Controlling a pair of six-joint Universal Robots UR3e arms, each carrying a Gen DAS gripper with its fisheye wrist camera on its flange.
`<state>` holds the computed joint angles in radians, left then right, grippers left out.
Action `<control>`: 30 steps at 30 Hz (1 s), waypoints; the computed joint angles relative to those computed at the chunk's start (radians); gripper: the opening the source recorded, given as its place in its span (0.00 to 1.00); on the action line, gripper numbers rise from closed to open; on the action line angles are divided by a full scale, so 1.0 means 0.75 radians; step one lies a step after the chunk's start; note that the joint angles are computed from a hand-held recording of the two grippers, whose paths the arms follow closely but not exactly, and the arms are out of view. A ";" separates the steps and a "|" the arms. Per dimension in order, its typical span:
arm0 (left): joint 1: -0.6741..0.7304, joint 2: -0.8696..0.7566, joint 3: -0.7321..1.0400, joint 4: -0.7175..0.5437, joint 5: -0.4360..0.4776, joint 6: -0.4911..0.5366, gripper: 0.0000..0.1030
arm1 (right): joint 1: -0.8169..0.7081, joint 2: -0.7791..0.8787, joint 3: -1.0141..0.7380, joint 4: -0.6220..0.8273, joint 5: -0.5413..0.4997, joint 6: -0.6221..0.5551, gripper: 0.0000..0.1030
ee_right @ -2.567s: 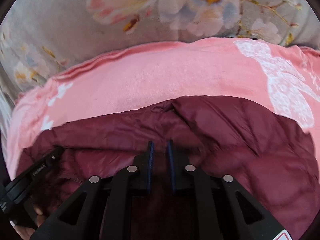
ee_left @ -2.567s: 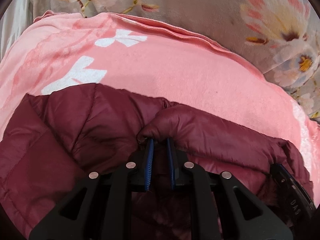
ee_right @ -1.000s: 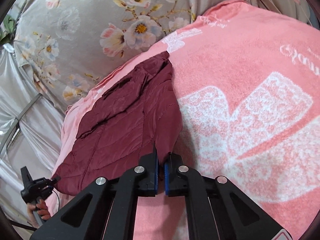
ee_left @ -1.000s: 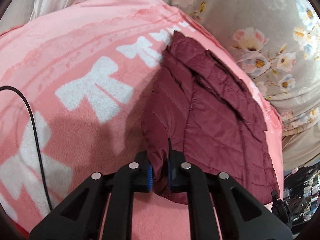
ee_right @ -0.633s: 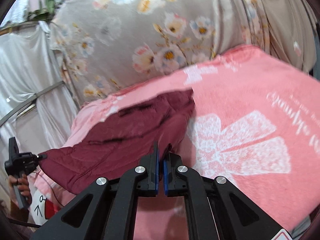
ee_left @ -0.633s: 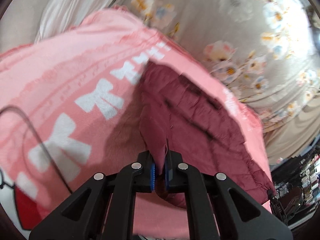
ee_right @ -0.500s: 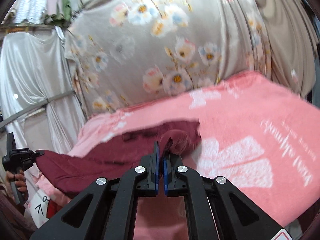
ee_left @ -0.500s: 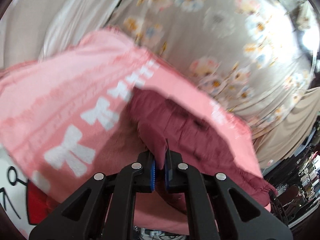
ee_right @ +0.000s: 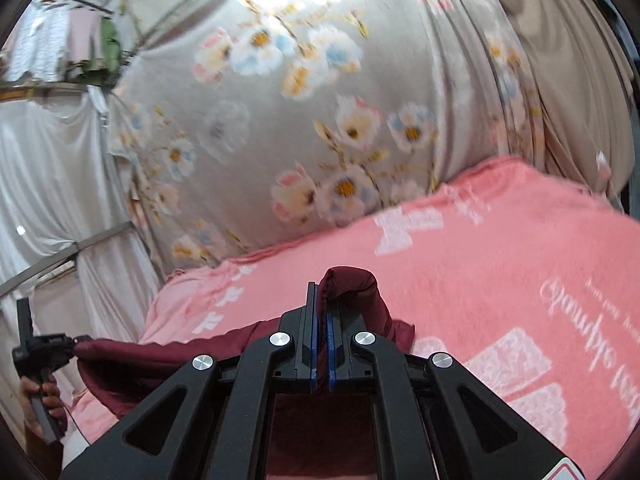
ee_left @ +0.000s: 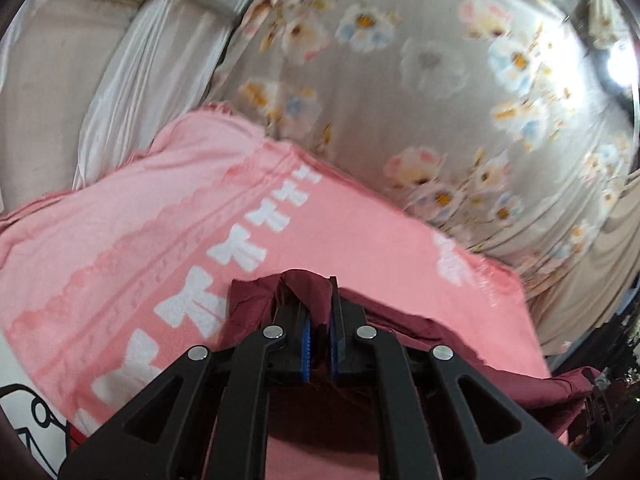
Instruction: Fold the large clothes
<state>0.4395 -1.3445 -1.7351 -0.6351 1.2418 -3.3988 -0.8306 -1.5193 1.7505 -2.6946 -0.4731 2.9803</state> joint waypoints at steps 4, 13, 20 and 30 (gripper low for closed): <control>-0.120 -0.267 0.130 0.081 0.168 -0.027 0.05 | 0.178 0.242 -0.204 -0.095 -0.200 0.117 0.03; -0.224 -0.740 0.606 0.010 0.327 -0.072 0.05 | 0.443 0.718 -0.816 -0.030 -0.535 0.244 0.03; -0.270 -1.103 1.012 -0.152 0.407 -0.078 0.05 | 0.547 1.043 -1.257 0.169 -0.687 0.269 0.03; -0.304 -1.420 1.368 -0.316 0.466 -0.065 0.06 | 0.613 1.461 -1.931 0.573 -0.792 0.275 0.03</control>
<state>0.2117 -2.4094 -0.7092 -0.8720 1.5911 -3.4473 -0.3705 -0.4232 0.3026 -2.2649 -1.0670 3.1868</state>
